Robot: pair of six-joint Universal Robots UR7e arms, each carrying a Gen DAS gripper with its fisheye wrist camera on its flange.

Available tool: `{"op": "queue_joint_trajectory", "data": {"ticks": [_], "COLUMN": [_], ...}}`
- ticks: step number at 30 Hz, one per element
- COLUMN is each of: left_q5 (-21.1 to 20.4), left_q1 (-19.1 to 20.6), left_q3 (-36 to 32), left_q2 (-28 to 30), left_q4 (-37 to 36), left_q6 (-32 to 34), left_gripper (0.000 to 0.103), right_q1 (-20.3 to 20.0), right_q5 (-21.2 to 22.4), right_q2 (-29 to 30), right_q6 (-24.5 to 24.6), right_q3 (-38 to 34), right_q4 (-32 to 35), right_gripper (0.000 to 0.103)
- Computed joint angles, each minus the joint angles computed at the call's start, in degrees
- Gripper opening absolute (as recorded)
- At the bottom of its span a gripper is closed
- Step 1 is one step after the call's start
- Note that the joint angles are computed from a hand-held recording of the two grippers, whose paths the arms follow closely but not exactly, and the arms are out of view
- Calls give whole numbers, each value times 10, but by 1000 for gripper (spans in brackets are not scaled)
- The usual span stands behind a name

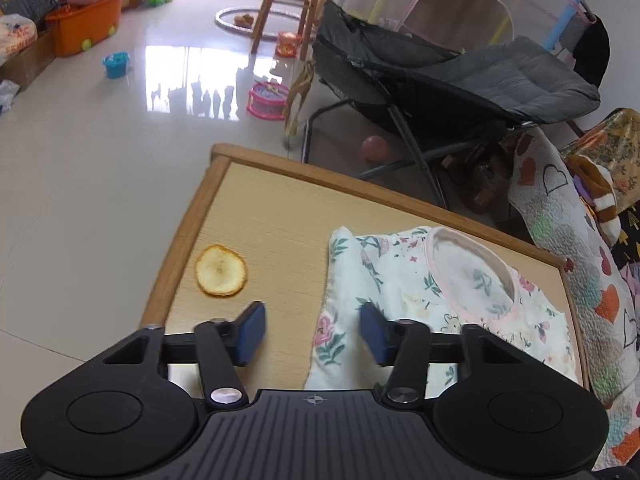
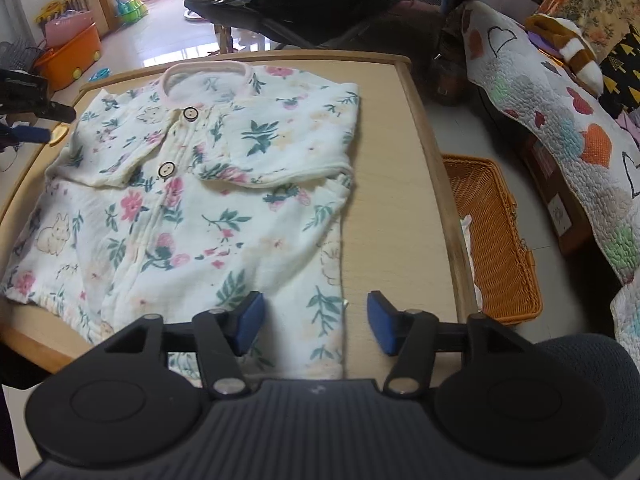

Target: Fold clothes

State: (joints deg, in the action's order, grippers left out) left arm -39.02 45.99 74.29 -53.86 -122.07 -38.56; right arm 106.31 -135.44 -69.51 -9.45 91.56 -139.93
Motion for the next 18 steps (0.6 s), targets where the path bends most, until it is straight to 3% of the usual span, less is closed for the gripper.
{"op": "queue_joint_trajectory", "data": {"ticks": [2, 4, 10, 18], "left_q5": [-7, -13, -27, -23], "left_q1": [5, 8, 17, 17], "left_q3": [-8, -14, -12, 0], "left_q2": [9, 16, 23, 27], "left_q4": [-1, -3, -19, -39], "left_q6": [11, 23, 37, 62], "left_gripper": [44, 36, 23, 11], "right_q1": [0, -1, -1, -1], "right_q5": [-2, -3, -5, -9], "right_q2": [1, 2, 3, 5], "right_q6": [3, 6, 7, 14], "right_q3": [0, -1, 0, -1], "right_q4": [-1, -2, -5, -5], "right_gripper": [63, 66, 68, 73]}}
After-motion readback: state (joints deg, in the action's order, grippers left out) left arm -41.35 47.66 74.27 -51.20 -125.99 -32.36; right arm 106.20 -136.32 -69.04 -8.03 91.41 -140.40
